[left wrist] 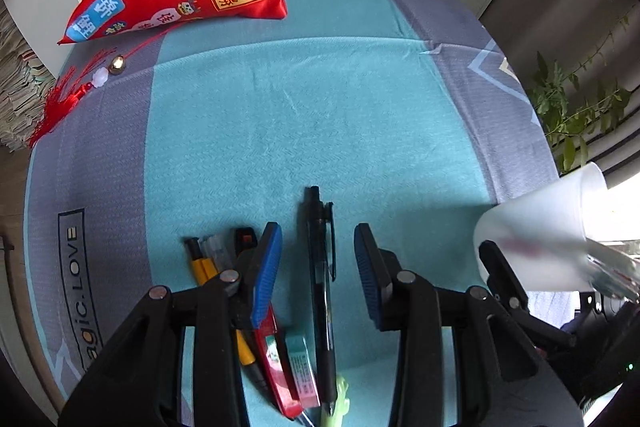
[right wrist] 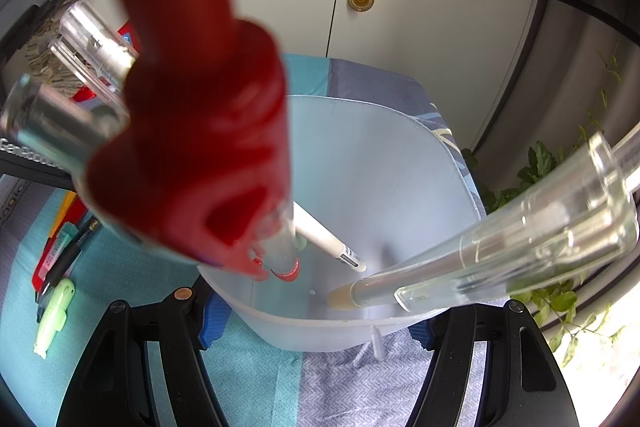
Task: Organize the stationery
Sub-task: 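Open the left tool and return it over the pens, then grasp the black pen with the left tool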
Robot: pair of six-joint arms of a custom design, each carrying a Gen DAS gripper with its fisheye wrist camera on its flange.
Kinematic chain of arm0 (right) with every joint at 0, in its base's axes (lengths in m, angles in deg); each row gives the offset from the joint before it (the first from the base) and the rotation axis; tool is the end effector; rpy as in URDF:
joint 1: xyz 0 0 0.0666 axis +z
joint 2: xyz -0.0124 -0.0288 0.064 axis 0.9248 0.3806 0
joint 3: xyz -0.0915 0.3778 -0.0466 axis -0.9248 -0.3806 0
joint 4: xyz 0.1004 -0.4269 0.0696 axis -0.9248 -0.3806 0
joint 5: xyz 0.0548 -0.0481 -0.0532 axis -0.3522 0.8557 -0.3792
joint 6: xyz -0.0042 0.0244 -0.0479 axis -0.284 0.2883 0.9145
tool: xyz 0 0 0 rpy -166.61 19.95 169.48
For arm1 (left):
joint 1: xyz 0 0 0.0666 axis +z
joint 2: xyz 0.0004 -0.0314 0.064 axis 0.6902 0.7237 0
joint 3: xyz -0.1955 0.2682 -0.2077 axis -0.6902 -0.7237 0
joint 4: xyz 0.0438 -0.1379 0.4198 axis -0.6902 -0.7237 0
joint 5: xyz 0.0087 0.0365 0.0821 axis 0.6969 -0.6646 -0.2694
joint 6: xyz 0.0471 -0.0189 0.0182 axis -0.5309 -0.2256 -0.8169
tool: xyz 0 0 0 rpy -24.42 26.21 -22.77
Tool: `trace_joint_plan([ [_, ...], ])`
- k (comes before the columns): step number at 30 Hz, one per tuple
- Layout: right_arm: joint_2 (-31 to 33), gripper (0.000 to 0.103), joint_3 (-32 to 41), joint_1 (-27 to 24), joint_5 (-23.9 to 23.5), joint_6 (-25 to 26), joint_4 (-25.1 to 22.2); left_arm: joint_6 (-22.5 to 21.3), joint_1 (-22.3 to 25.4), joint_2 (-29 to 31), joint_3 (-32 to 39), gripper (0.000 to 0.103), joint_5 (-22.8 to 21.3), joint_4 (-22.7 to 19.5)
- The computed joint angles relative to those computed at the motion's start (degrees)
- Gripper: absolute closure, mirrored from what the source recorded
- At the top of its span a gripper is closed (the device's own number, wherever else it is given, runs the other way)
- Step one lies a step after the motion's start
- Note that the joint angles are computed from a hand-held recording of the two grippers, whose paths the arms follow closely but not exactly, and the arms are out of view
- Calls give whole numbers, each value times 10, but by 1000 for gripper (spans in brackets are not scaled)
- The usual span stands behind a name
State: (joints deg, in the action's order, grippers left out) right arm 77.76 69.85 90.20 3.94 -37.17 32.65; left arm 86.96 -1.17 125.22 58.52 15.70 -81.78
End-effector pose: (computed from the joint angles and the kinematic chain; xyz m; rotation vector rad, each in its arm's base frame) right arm 0.3807 0.1609 0.4307 -0.8044 2.1790 0.1576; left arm 0.3655 -0.3498 0.4626 -0.5319 2.6988 -0.0872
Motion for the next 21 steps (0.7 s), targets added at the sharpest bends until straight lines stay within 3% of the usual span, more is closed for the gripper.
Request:
trace_joint_plan([
  [18,0,32,0,0,0,1,0,-12,11,24,16,69,0,-8],
  [20,0,32,0,0,0,1,0,-12,10,24,16,70,-2,-7],
  [21,0,32,0,-1,0,1,0,-13,8,25,16,75,-8,-8],
])
